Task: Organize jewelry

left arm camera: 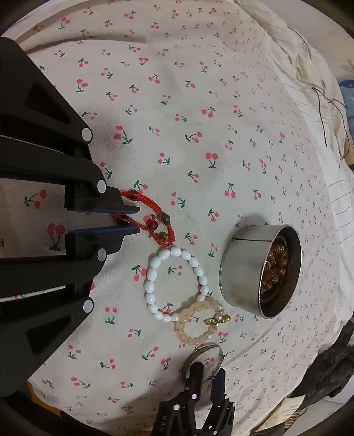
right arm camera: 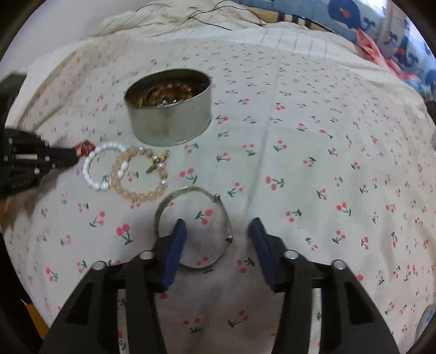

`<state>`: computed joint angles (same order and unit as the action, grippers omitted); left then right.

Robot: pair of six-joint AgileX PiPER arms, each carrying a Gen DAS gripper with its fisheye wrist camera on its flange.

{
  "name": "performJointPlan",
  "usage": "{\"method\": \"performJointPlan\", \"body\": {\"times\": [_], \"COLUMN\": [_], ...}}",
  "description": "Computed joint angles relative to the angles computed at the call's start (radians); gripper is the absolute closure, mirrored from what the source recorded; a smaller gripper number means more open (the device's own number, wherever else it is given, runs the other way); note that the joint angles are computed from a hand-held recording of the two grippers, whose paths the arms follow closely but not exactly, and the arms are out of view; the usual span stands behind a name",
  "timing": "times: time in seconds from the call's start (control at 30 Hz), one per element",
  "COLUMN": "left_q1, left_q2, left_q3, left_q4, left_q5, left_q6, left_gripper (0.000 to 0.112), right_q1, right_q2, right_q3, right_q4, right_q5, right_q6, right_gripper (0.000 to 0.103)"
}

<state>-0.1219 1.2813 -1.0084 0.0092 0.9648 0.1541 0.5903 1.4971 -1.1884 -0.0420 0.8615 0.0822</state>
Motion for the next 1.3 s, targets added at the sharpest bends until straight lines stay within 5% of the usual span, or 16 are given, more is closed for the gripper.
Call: {"method": "performJointPlan", "body": {"times": [0.03, 0.07, 0.27, 0.67, 1.3], "left_q1": [0.002, 0.004, 0.101, 0.115, -0.149], "left_q2": [-0.004, -0.011, -0.049, -0.07, 0.145], "left_q3": [-0.002, -0.004, -0.051, -0.092, -0.244], "left_q4": [-0.006, -0.02, -0.171, -0.234, -0.126], "left_q5": [0.001, 0.002, 0.011, -0.072, -0.247], "left_q6": [0.005, 0.014, 0.117, 0.105, -0.1], "left_gripper": [0.105, 0.105, 0.105, 0.105, 0.105], "right_q1": [-0.003, -0.016, -0.066, -0.116, -0.212], "right_q2": [-0.004, -0.008, -0.052, -0.091, -0.021], "right_q3": [-0.006, -0.006, -0.014, -0.073, -0.153], "right_q4": [0.0, 0.022, 0.125, 0.323, 0.431], "right_q5": [0.003, -0.001, -0.034, -0.046, -0.103], "right_q6": [0.004, -0.015, -0.064, -0.144, -0.199], "right_gripper": [0.093, 0.097, 0.097, 0.097, 0.097]}}
